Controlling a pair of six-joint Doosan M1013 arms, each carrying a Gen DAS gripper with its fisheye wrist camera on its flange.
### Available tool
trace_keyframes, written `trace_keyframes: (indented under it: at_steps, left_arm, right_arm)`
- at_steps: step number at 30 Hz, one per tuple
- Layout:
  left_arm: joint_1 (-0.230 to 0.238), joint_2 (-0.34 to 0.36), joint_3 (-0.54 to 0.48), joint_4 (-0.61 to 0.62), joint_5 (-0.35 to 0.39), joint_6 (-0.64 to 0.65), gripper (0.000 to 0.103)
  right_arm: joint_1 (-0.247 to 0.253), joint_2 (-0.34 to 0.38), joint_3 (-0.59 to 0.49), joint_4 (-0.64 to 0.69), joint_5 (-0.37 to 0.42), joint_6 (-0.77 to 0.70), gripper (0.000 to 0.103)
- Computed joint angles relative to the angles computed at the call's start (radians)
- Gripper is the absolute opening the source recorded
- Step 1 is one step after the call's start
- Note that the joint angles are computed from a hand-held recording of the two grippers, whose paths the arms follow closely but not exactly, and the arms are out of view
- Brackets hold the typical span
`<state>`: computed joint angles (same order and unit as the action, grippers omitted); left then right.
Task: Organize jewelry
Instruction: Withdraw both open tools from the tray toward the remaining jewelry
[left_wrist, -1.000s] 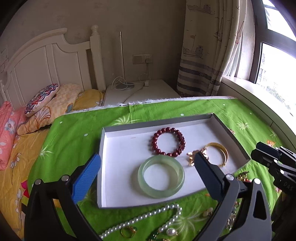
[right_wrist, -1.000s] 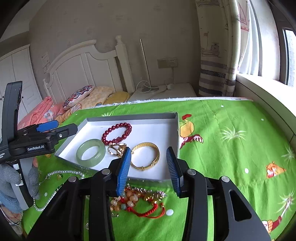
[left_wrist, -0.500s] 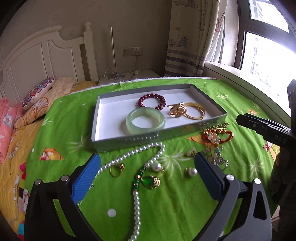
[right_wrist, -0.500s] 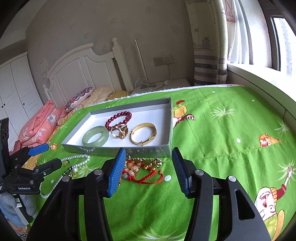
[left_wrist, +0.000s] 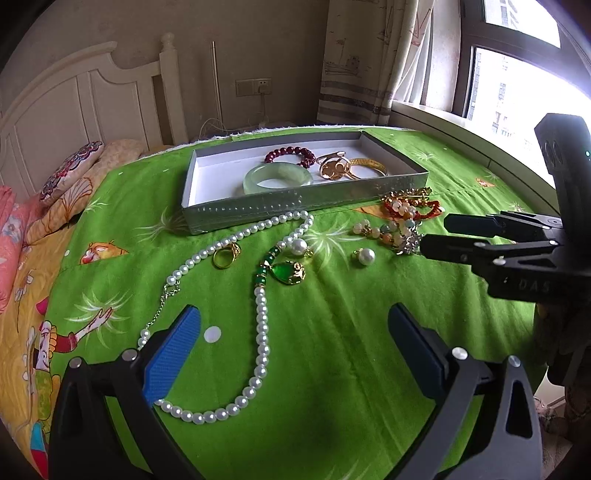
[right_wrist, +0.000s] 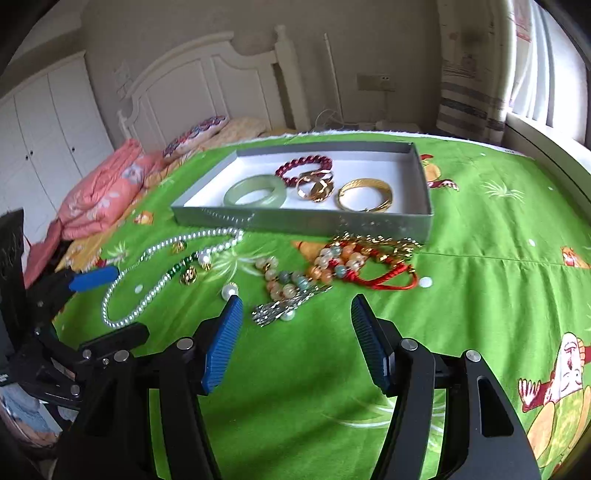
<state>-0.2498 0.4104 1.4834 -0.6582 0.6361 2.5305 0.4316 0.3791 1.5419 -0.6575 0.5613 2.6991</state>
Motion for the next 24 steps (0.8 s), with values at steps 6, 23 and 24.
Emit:
trace_keyframes:
  at_steps: [6, 23, 24]
  left_arm:
    - [-0.014, 0.018, -0.031, 0.151, 0.012, -0.159, 0.100]
    - [-0.010, 0.020, -0.034, 0.136, 0.026, -0.158, 0.100]
    - [-0.010, 0.021, -0.035, 0.137, 0.028, -0.159, 0.100]
  right_arm:
    - [0.011, 0.055, -0.085, 0.083, 0.130, -0.129, 0.054]
    - [0.005, 0.074, -0.116, 0.120, 0.153, -0.155, 0.040]
    - [0.005, 0.072, -0.113, 0.118, 0.150, -0.152, 0.040]
